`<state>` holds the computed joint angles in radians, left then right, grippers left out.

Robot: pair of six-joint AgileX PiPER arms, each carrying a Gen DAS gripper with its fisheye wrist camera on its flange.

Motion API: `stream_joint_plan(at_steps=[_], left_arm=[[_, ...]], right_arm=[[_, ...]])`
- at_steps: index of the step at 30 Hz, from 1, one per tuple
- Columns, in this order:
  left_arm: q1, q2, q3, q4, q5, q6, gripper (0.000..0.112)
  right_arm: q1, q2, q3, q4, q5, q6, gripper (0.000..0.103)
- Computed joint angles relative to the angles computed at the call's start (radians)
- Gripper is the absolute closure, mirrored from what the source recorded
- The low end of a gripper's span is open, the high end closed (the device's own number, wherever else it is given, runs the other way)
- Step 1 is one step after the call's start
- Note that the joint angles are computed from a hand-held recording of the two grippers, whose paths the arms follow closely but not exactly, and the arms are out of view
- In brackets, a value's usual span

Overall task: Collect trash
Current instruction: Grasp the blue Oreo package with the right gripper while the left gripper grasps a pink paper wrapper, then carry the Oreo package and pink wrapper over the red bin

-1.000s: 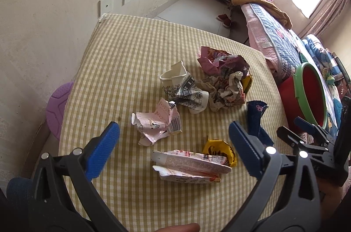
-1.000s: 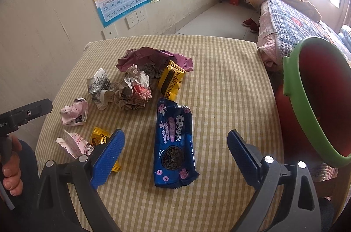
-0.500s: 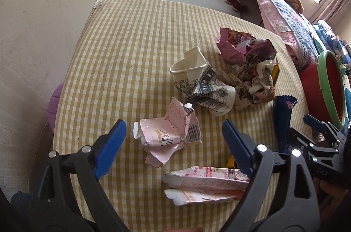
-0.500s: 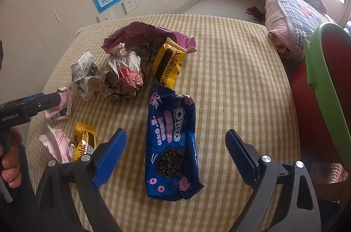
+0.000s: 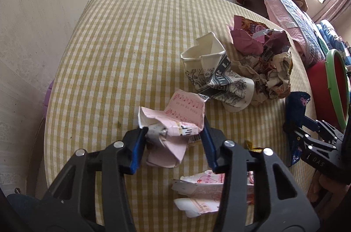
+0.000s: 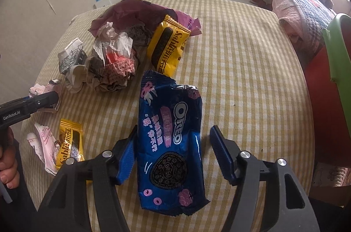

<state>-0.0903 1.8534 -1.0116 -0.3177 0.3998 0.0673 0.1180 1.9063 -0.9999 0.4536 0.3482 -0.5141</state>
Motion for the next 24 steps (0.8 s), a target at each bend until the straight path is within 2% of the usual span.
stream_joint_plan(at_steps=[1, 5, 6, 9, 24], left_arm=[[0.003, -0.002, 0.003, -0.015, -0.001, 0.015, 0.068], [0.005, -0.011, 0.012, -0.04, -0.005, 0.048, 0.069], [0.003, -0.015, 0.013, -0.04, -0.006, 0.048, 0.069], [-0.001, -0.028, 0.015, -0.04, -0.009, 0.051, 0.069], [-0.019, -0.168, 0.069, -0.003, -0.004, -0.016, 0.069]], right_arm=[[-0.002, -0.001, 0.002, 0.004, -0.001, -0.005, 0.051], [-0.008, -0.007, -0.002, 0.006, 0.01, -0.004, 0.061], [-0.008, -0.009, 0.0, 0.002, 0.011, -0.001, 0.067], [-0.009, -0.017, -0.001, 0.006, 0.017, -0.009, 0.071], [-0.016, -0.185, 0.072, 0.072, 0.023, -0.066, 0.072]])
